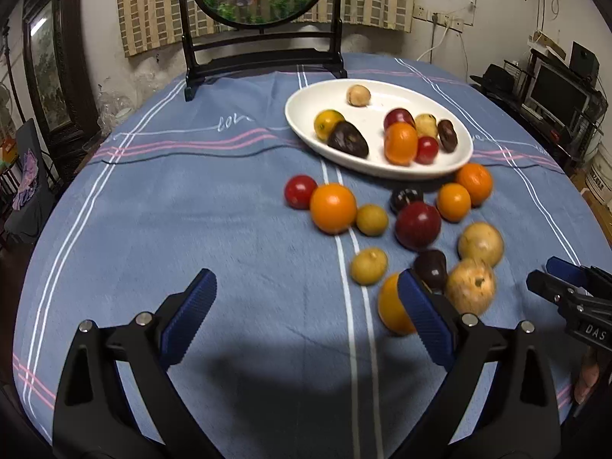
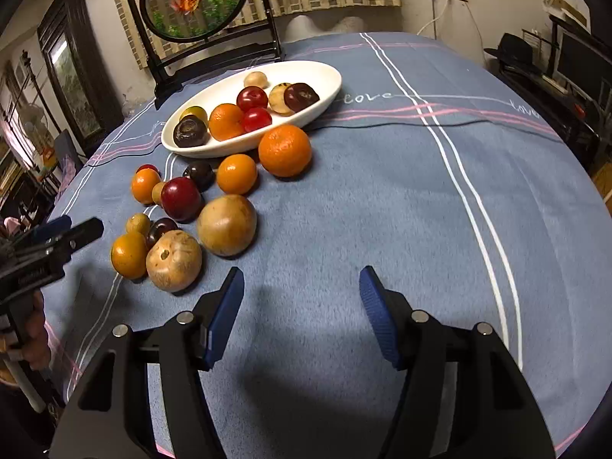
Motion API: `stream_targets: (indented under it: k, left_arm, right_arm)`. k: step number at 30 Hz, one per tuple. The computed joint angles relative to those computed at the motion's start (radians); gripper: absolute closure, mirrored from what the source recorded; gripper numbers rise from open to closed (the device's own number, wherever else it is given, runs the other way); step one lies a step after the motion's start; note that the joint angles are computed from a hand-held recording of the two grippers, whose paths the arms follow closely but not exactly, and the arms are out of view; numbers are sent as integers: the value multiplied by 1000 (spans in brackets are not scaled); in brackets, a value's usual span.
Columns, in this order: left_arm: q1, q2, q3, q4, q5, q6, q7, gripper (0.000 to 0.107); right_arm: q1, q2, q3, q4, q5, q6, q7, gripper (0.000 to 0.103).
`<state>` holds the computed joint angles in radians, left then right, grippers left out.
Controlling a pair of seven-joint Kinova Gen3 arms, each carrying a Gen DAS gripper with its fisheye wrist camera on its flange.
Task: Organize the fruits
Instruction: 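Move both open grippers back from the plate toward the loose fruit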
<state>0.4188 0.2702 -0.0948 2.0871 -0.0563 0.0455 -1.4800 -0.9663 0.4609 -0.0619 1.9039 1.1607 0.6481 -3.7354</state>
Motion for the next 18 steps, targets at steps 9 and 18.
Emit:
stream_targets:
  k: [9,18]
  left_arm:
    - [-88,11,126,17,9,-1,-44,10]
    - [-100,29,169,13,23,-5,-80,10]
  right_arm:
    - [1,-1,-13,17,36,4,-66,39]
    - [11,-2,-10,20,39,-24,-58,39]
